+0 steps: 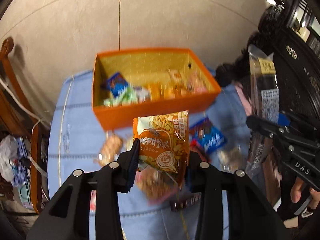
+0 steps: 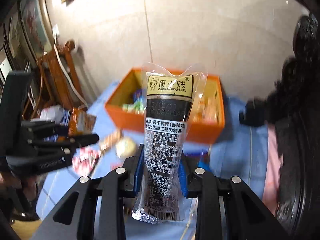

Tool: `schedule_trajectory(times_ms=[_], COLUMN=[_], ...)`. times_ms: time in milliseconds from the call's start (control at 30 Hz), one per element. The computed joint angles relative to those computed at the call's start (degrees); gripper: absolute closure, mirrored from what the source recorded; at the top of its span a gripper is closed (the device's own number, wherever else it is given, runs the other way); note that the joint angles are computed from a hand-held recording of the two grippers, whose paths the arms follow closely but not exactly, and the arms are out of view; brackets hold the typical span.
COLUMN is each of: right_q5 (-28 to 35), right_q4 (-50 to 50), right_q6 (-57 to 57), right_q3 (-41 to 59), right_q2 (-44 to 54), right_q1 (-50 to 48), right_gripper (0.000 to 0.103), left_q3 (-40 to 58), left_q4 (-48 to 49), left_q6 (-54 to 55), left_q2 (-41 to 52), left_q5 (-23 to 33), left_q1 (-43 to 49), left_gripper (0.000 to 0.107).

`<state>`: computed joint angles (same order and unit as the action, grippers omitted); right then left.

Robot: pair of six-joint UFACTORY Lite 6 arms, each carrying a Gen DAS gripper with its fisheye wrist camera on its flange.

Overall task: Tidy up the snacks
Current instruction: 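Carry both packs over the orange box and open both tools to drop them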

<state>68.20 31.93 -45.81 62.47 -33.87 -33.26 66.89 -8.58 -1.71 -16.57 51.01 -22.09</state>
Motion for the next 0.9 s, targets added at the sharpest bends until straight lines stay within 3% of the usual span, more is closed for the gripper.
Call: schedule_trajectory(times_ms=[200, 433, 533, 567, 600, 633, 700, 900], right_q5=[-13.49, -21.18, -23.42, -24.22, -25.88, -26.75, -29.35, -28.38], right_q4=[-2.99, -6.57, -8.23, -8.67, -11.18, -13.47, -14.53, -9.07], right_q6=[9.58, 16.74, 18.53, 18.97, 21.02, 23.27, 24.54, 19.32], right_q3=[14.23, 26.29, 28.79, 28.91, 29.08, 28.8, 26.01, 21.17], right_q2=[20.94, 39.44, 44.73, 45.49, 46.59, 46.48, 44.49, 39.51], right_q1=[10.98, 16.76, 18.41, 18.7, 19.59, 20.52, 20.78, 17.75], right_gripper=[0.073, 0.072, 0.07, 0.065, 0.057, 0.052, 0.047, 0.037], left_q3=[22.18, 48.49, 53.68, 54.05, 54.02, 53.49, 50.82, 42.99], left_q4=[2.48, 2.74, 3.77, 3.64, 3.83, 5.72, 12.5, 10.52], left_q6=[-0.62, -2.83, -3.88, -4.1, -4.88, -6.82, -12.55, -10.92], left_q2=[20.51, 44.3, 50.65, 51.67, 52.48, 52.58, 50.99, 45.21], left_q5=[0.81, 4.83, 5.21, 5.05, 4.51, 3.84, 0.57, -3.39], left_q1=[1.48, 3.97, 4.15, 4.24, 4.21, 3.71, 2.4, 3.48], left_gripper=[0.07, 0.069, 0.068, 0.067, 0.056, 0.031, 0.013, 0.012])
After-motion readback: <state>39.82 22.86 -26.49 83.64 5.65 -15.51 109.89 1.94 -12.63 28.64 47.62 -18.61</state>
